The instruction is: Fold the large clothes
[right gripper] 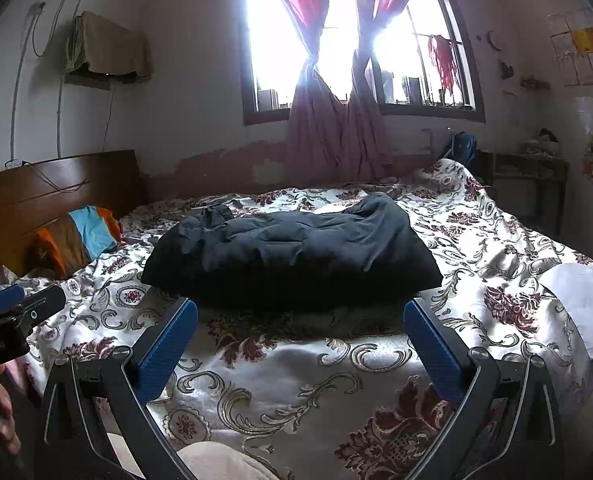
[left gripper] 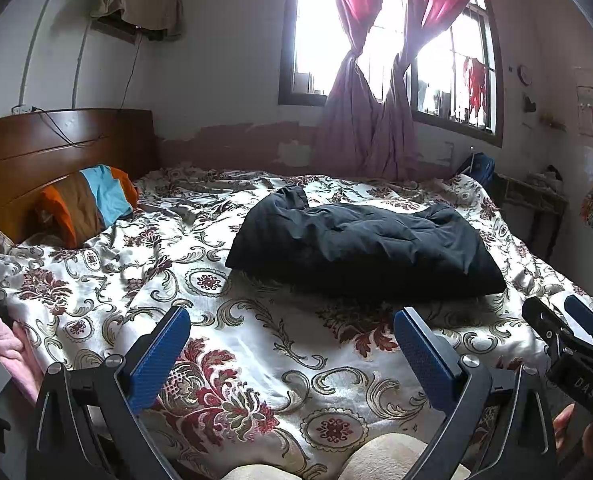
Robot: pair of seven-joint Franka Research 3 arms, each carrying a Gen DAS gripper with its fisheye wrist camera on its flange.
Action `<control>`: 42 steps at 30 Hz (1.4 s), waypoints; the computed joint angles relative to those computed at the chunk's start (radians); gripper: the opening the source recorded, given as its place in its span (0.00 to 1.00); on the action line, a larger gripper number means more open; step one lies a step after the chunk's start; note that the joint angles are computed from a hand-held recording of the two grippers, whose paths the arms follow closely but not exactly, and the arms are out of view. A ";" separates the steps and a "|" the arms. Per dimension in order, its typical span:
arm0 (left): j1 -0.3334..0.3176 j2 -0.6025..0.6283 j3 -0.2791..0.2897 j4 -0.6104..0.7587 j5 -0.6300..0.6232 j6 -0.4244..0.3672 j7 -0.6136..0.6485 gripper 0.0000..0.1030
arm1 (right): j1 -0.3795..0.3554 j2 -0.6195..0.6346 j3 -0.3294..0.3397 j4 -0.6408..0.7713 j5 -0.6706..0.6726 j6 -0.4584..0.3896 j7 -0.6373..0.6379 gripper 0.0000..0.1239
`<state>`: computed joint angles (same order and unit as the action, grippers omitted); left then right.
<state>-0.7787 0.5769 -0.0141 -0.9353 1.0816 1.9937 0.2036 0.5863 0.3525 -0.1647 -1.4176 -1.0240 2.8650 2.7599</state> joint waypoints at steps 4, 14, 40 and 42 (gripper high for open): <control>-0.001 -0.001 0.001 -0.002 0.000 -0.002 0.000 1.00 | 0.001 0.001 -0.001 0.000 0.000 0.000 0.002 0.82; 0.001 -0.003 -0.002 -0.006 0.001 0.001 -0.001 1.00 | 0.003 0.001 -0.001 -0.002 -0.001 -0.001 0.003 0.82; 0.002 -0.007 -0.002 -0.011 0.000 0.003 -0.002 1.00 | 0.002 0.001 0.002 -0.003 -0.006 -0.004 0.010 0.82; 0.003 -0.007 -0.003 -0.012 0.000 0.004 -0.002 1.00 | 0.003 0.000 0.003 -0.005 -0.005 -0.006 0.009 0.82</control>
<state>-0.7756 0.5694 -0.0172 -0.9473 1.0818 1.9979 0.2015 0.5891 0.3527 -0.1619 -1.4228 -1.0294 2.8595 2.7693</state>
